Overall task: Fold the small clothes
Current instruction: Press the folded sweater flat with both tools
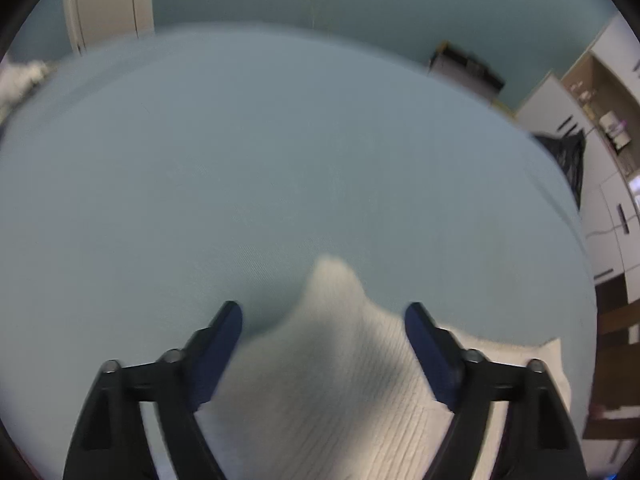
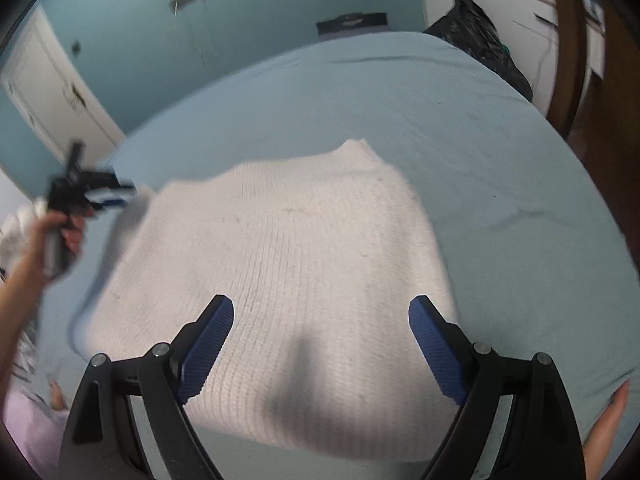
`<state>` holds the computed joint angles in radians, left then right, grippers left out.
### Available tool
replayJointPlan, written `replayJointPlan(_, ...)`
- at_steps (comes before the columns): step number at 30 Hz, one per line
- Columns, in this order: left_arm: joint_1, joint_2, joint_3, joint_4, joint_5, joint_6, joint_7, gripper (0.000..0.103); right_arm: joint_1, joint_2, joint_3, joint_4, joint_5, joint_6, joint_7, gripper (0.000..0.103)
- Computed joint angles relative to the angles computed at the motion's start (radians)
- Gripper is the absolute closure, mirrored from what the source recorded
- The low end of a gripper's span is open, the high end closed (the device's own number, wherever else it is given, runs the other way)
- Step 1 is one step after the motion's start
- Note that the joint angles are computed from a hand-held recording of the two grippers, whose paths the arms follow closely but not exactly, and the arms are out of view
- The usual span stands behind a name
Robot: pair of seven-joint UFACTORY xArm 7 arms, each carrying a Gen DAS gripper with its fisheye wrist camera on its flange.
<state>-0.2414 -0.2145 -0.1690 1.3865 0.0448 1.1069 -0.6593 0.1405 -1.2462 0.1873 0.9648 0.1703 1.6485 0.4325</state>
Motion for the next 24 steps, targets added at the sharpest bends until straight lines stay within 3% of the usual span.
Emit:
replayJointPlan(1, 0.000, -0.032, 0.001, -0.003, 0.010, 0.016, 0.012, 0.017, 0.004, 0.015, 0.012, 0.008, 0.017, 0.005, 0.007, 0.016)
replayJointPlan(4, -0.006, -0.077, -0.021, 0.068, 0.038, 0.178, 0.045, 0.011, 0.031, 0.062, 0.059, 0.010, 0.079, -0.028, 0.030, 0.016)
replayJointPlan(8, -0.073, -0.153, -0.073, 0.064, -0.004, 0.332, 0.165, 0.009, 0.096, 0.189, 0.168, 0.089, 0.112, -0.041, 0.023, 0.016)
replayJointPlan(12, -0.137, -0.322, -0.126, -0.154, -0.057, 0.313, 0.211, 0.003, 0.164, 0.291, 0.248, 0.160, 0.114, -0.082, 0.019, 0.016)
replayJointPlan(14, -0.165, -0.373, -0.117, -0.260, -0.118, 0.338, 0.231, 0.003, 0.188, 0.306, 0.265, 0.162, 0.112, -0.094, 0.041, 0.016)
replayJointPlan(17, -0.164, -0.467, -0.140, -0.434, -0.123, 0.250, 0.191, 0.000, 0.237, 0.331, 0.239, 0.108, 0.123, -0.049, 0.058, 0.016)
replayJointPlan(19, -0.159, -0.521, -0.128, -0.505, -0.146, 0.172, 0.162, 0.000, 0.279, 0.287, 0.174, 0.033, 0.153, -0.036, 0.054, 0.016)
replayJointPlan(24, -0.155, -0.519, -0.126, -0.503, -0.143, 0.189, 0.166, 0.000, 0.276, 0.028, 0.014, -0.113, 0.111, 0.047, 0.023, 0.017)
